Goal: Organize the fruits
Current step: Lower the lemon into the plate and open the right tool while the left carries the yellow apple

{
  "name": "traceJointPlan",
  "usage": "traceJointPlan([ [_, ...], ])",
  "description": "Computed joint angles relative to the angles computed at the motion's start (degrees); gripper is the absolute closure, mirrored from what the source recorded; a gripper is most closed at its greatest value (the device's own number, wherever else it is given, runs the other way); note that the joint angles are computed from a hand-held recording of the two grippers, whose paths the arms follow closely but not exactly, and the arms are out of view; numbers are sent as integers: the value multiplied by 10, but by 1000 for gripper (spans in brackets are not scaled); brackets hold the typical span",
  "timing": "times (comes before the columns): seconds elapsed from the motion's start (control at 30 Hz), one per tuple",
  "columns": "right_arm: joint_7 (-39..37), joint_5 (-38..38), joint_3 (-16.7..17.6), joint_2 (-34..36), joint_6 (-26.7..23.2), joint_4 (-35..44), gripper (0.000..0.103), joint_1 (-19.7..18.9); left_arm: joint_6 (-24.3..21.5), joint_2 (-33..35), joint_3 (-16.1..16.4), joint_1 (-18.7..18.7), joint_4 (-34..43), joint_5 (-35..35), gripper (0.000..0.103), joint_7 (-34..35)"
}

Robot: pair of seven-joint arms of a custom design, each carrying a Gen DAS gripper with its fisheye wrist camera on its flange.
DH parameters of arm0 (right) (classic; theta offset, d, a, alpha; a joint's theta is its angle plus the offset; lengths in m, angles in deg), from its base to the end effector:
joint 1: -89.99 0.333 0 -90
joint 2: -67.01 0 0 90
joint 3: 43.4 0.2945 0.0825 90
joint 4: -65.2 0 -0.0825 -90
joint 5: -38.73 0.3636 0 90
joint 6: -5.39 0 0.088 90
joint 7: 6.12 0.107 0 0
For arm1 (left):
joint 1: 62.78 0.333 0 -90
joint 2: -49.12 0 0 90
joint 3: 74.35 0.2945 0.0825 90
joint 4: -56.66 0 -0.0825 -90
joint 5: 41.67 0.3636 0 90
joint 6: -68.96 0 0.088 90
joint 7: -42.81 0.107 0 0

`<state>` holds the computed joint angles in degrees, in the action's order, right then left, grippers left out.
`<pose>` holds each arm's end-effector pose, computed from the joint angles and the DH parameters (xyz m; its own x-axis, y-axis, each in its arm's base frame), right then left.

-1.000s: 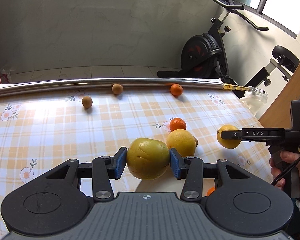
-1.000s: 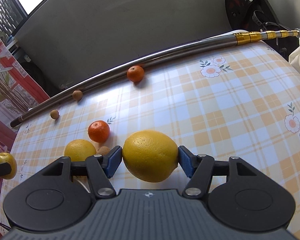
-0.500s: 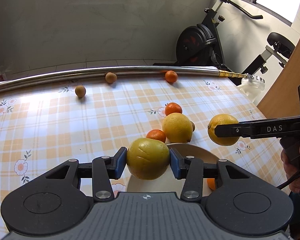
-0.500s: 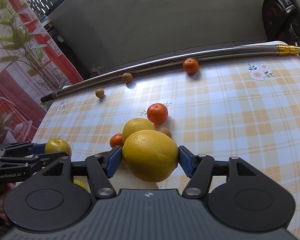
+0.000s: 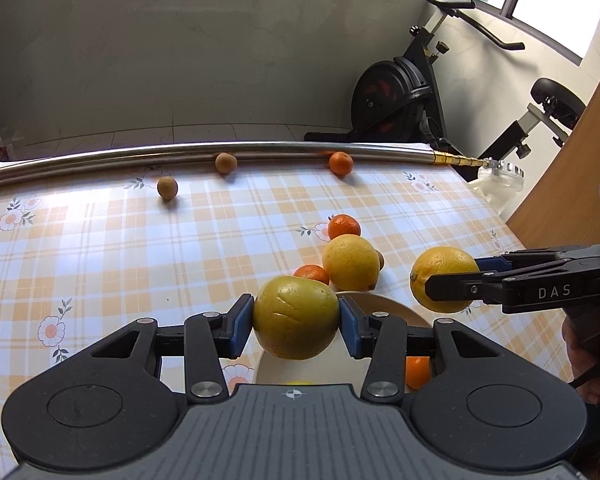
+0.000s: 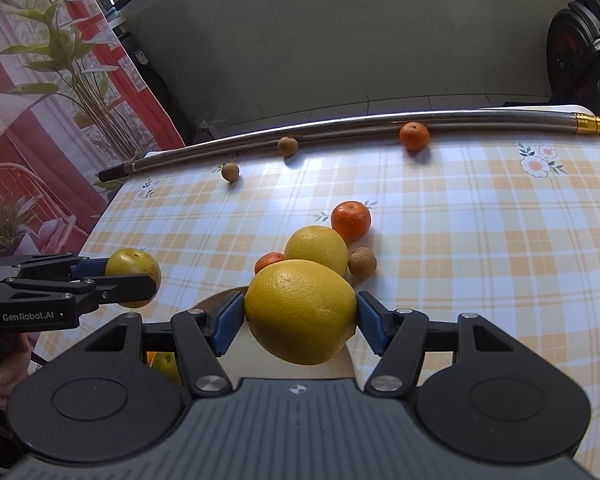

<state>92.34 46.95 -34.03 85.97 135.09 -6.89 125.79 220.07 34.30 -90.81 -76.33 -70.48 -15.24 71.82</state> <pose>0.4873 0.4645 0.6347 0.5863 -0.7588 -0.2835 -0.7350 -0.3511 -0.5801 0.4300 -0.2734 0.5398 0.1078 -0.9714 0.2115 -0.7182 -0.2232 -0.6591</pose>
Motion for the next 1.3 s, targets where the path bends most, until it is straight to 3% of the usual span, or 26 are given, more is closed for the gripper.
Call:
traceJointPlan([
  [0.6, -18, 36, 19, -93, 17, -126, 39, -11, -54, -94, 4, -19, -44, -61, 55, 42],
  [0.87, -17, 32, 26, -94, -18, -145, 39, -4, -26, -63, 2, -22, -46, -71, 55, 45],
  [1.3, -11, -7, 23, -90, -30, -160, 39, 4, -2, -6, 1, -23, -34, -63, 55, 39],
])
